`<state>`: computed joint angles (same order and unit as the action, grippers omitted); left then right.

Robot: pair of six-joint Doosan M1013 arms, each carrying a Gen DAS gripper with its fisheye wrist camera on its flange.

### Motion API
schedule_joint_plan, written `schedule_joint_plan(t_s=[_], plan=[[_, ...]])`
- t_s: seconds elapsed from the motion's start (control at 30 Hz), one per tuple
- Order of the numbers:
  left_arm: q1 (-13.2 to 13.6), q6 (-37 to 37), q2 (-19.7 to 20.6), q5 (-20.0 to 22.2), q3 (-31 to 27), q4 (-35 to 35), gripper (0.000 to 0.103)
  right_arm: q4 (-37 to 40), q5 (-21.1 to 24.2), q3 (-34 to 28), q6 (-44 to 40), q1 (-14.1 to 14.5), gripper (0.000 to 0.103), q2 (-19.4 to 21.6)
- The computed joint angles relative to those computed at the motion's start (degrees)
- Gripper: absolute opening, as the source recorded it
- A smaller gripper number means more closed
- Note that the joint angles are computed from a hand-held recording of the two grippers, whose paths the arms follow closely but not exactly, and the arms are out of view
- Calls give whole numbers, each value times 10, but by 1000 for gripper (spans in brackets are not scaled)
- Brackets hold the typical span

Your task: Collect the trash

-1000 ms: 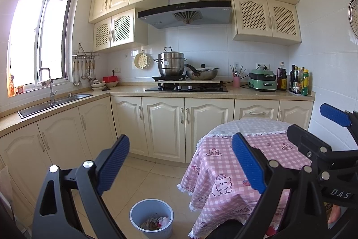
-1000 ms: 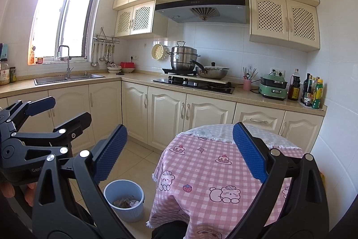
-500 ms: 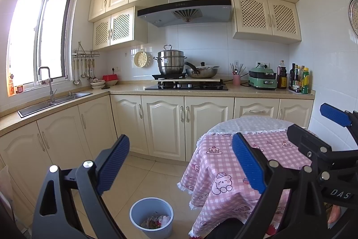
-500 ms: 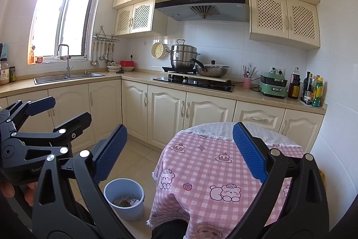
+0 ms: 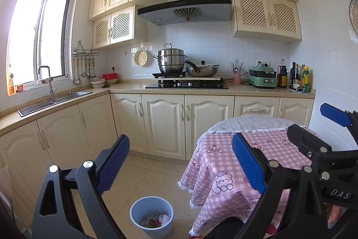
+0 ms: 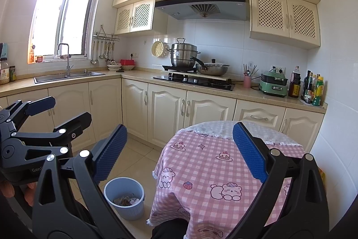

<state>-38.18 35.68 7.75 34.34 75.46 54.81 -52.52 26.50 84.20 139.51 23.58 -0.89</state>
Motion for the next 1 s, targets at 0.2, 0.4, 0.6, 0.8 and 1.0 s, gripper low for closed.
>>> schedule_joint_plan(t_s=[0.2,0.4,0.6,0.8,1.0], plan=[[2,3,0,-1,2,-4,91,5,-2,3,-4,-2,94,-1],[6,14,2,-1,-1,-15,91,10,-4,6,-9,-4,94,-2],[7,23,3,0,-4,-25,91,16,-8,9,-15,-7,94,-3],[9,37,8,5,-12,-38,91,30,-11,10,-29,-11,94,-2],[9,41,19,18,-23,-34,91,69,-20,2,-66,-24,94,7]])
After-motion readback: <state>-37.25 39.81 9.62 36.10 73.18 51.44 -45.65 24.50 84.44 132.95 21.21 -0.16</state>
